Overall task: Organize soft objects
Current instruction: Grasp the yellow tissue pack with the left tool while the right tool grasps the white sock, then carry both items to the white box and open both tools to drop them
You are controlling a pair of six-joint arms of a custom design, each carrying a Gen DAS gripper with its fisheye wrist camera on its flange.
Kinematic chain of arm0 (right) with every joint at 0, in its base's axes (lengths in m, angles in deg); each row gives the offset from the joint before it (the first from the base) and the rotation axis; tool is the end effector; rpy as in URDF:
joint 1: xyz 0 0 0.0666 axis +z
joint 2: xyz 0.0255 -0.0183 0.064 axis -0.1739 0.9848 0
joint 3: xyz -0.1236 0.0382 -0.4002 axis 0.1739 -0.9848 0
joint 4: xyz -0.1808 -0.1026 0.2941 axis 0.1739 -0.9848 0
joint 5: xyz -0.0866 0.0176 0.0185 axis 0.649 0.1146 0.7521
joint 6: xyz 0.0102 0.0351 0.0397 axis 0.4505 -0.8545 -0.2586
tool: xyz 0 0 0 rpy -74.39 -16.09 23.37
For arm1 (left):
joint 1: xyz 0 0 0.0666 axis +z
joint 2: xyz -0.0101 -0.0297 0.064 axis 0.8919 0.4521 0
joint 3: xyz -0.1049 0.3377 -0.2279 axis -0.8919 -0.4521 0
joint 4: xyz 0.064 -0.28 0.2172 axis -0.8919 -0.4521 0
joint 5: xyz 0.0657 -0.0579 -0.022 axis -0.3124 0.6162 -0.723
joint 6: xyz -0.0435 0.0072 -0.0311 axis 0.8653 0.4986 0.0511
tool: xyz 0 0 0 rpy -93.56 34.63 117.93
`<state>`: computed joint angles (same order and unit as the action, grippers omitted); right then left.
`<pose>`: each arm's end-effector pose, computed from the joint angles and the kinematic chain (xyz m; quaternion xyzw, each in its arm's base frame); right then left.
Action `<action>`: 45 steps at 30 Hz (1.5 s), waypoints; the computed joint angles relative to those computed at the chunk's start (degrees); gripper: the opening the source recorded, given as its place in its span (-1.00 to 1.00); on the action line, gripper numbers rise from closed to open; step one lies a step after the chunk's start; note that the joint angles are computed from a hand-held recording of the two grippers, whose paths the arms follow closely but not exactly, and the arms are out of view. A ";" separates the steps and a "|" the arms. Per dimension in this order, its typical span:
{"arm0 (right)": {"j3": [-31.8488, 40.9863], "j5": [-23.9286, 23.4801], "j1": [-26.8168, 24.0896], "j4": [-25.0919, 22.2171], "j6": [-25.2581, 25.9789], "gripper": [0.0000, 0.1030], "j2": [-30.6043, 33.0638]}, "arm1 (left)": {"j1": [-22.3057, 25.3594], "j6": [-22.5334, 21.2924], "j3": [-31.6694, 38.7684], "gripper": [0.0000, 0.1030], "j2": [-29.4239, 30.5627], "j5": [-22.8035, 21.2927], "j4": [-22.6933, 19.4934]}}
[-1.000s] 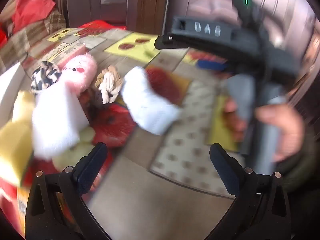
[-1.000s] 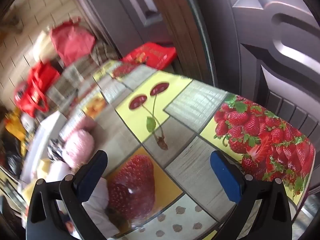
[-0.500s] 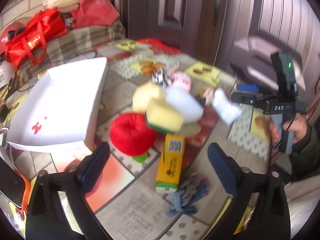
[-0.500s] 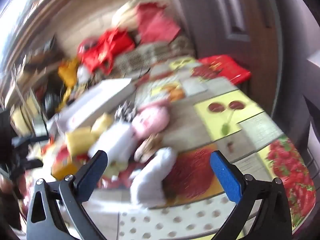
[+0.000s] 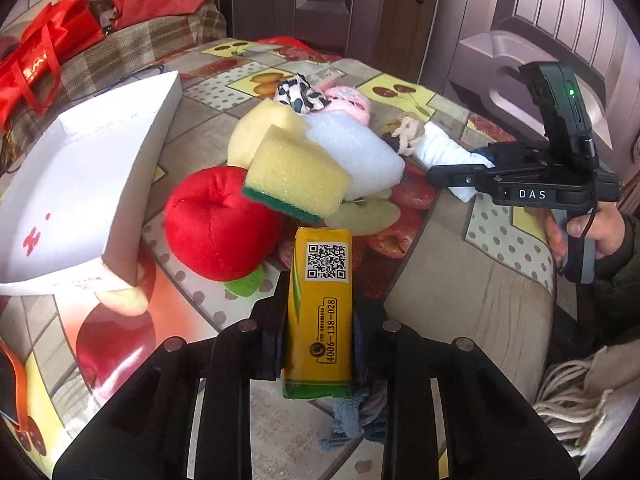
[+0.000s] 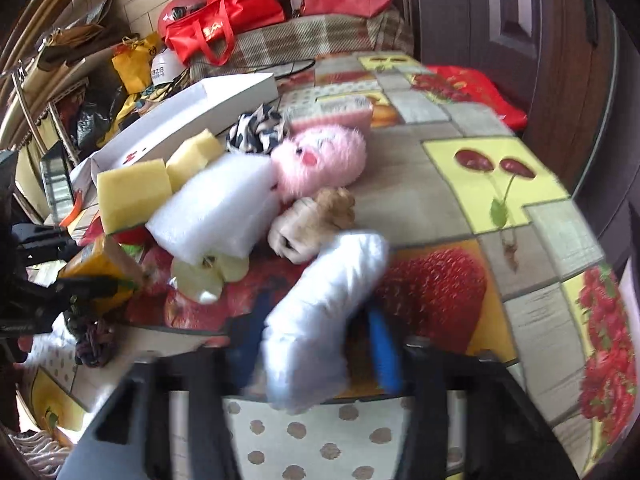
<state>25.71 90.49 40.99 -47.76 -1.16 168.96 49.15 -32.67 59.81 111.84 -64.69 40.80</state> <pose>0.2987 0.3453 0.3425 -0.0584 0.9267 0.0766 0.3632 0.3309 -0.0959 0.3650 0.3340 0.8777 -0.1559 0.3063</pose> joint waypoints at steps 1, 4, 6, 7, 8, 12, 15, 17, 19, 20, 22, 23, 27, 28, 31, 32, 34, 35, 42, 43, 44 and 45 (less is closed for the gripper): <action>-0.51 -0.05 0.12 0.82 -0.05 -0.39 -0.50 | 0.61 0.34 -0.51 -0.54 -0.78 0.66 0.83; -3.81 2.24 1.53 7.05 0.04 -0.39 -3.80 | 4.20 2.05 -2.32 -0.54 -4.25 4.21 4.65; -5.45 5.25 2.99 11.09 1.11 -0.39 -5.85 | 7.48 4.70 -5.31 -0.54 -7.71 5.81 12.04; -6.46 7.46 4.02 13.96 2.20 -0.39 -6.98 | 8.96 6.48 -6.74 -0.54 -9.03 5.88 15.70; -7.08 9.06 4.74 16.37 3.48 -0.39 -7.61 | 10.36 8.69 -8.56 -0.54 -10.45 5.04 20.21; -9.19 15.73 7.26 28.14 9.99 -0.39 -8.47 | 13.97 14.60 -13.70 -0.53 -12.69 -4.12 35.82; -9.49 18.20 7.47 37.26 14.37 -0.39 -6.93 | 15.88 14.22 -16.43 -0.53 -14.17 -9.58 42.92; -7.95 18.70 6.45 39.78 17.12 -0.39 -4.87 | 17.38 14.73 -15.76 -0.53 -14.05 -9.72 41.61; -6.22 19.98 6.08 41.23 19.78 -0.39 -2.38 | 19.01 16.16 -15.15 -0.53 -13.21 -9.17 41.13; -5.56 20.10 5.85 41.47 20.62 -0.39 -1.35 | 19.12 17.01 -15.10 -0.53 -12.49 -9.55 41.51; -3.48 19.11 5.35 40.01 20.83 -0.39 0.92 | 19.49 18.29 -14.67 -0.53 -10.62 -10.31 42.55; -2.49 18.29 5.19 38.14 20.28 -0.39 1.47 | 19.65 18.78 -14.45 -0.53 -10.22 -10.54 42.61; 0.61 15.83 5.62 38.99 24.21 -0.39 4.60 | 18.72 20.94 -13.47 -0.53 -7.74 -12.77 44.32; 1.74 15.00 5.86 39.04 25.53 -0.39 5.66 | 18.46 21.20 -13.09 -0.53 -7.06 -13.43 44.89; 5.53 12.18 6.39 38.69 29.01 -0.39 8.92 | 17.46 21.22 -12.07 -0.53 -5.24 -15.36 45.84; 6.63 11.43 6.45 38.53 29.75 -0.39 9.87 | 17.29 21.22 -11.56 -0.53 -4.51 -15.83 46.02; 10.20 9.42 6.53 37.63 31.89 -0.39 12.57 | 16.83 21.55 -10.60 -0.53 -3.05 -16.69 46.20; 11.41 8.77 6.53 37.23 32.45 -0.39 13.55 | 16.66 21.68 -9.91 -0.53 -2.20 -17.15 45.99; 21.06 4.31 6.25 32.35 33.44 -0.39 20.51 | 16.15 22.45 -3.55 -0.53 4.56 -18.71 42.99; 22.43 4.05 6.14 31.47 33.35 -0.39 21.38 | 16.08 22.87 -2.47 -0.53 5.54 -18.90 42.18; 23.82 3.59 5.99 30.44 33.01 -0.39 22.22 | 16.04 23.37 -1.55 -0.53 6.39 -19.11 41.56; 24.83 3.37 5.99 29.57 32.79 -0.39 22.88 | 16.42 23.61 -0.95 -0.53 6.99 -18.72 41.11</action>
